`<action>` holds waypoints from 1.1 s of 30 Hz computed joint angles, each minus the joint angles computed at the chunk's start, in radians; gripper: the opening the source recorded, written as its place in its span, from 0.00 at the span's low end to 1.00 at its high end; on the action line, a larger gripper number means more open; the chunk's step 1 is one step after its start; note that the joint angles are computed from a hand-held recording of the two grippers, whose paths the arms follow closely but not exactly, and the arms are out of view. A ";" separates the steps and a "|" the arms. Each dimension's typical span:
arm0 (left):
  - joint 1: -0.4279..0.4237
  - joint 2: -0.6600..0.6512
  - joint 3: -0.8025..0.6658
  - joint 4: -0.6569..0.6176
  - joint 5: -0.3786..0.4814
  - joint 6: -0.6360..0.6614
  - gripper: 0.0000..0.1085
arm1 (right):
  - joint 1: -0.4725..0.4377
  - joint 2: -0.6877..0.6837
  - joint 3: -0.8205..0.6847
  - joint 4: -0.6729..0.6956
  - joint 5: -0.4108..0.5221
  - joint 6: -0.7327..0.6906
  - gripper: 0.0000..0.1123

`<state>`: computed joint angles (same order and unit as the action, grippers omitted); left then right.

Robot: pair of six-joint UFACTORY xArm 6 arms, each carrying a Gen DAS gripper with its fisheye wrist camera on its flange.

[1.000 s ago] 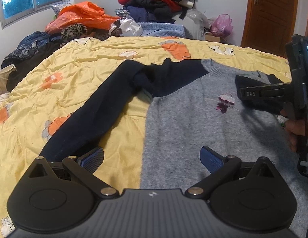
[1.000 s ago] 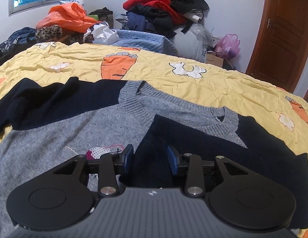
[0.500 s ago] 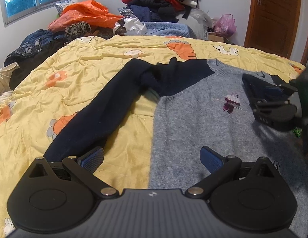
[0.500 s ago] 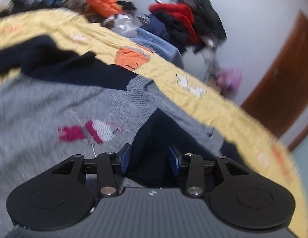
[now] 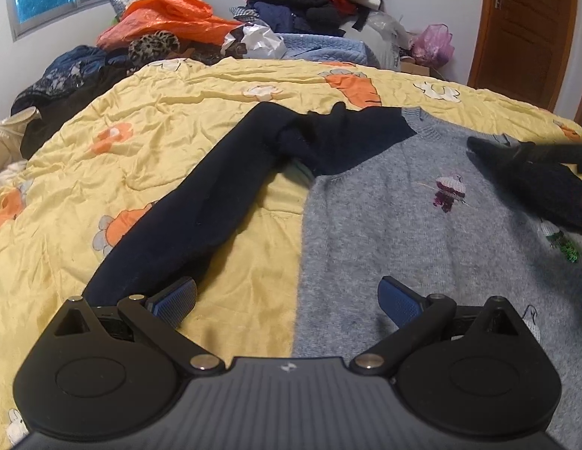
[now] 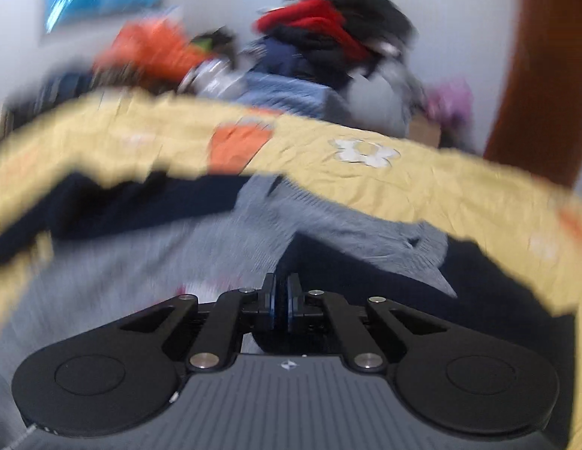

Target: Fold small clothes

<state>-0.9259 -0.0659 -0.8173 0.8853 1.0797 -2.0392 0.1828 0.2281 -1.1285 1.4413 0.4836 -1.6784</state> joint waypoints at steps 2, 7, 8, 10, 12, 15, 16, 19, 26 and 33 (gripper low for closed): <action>0.000 -0.003 0.005 -0.001 -0.004 -0.003 0.95 | -0.075 0.021 -0.074 -0.032 0.116 0.174 0.09; -0.003 -0.001 0.005 0.000 -0.007 -0.005 0.95 | -0.197 0.069 -0.245 0.022 0.253 0.441 0.10; -0.002 -0.001 0.006 0.002 -0.010 -0.006 0.95 | -0.212 0.071 -0.268 0.042 0.266 0.464 0.10; -0.001 0.000 0.005 0.001 -0.013 -0.004 0.95 | -0.237 0.056 -0.287 0.091 0.295 0.470 0.10; 0.000 0.001 0.005 0.000 -0.013 -0.006 0.95 | -0.251 0.035 -0.286 0.145 0.315 0.433 0.10; 0.001 0.001 0.007 -0.002 -0.016 -0.011 0.95 | -0.260 0.006 -0.263 0.190 0.363 0.385 0.07; 0.001 0.000 0.007 -0.003 -0.016 -0.012 0.95 | -0.256 0.004 -0.261 0.183 0.369 0.375 0.07; 0.001 0.000 0.008 -0.006 -0.011 -0.010 0.95 | -0.225 0.007 -0.249 0.142 0.364 0.364 0.07; -0.007 -0.021 0.029 -0.013 -0.001 -0.021 0.95 | -0.069 0.017 -0.158 -0.088 -0.100 0.037 0.45; 0.010 0.005 0.019 -0.018 -0.052 -0.016 0.95 | 0.066 0.135 -0.111 0.235 -0.441 -0.695 0.45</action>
<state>-0.9162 -0.0611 -0.7987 0.8676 1.0273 -2.0551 0.2491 0.3636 -1.2393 1.6766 0.0428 -2.3739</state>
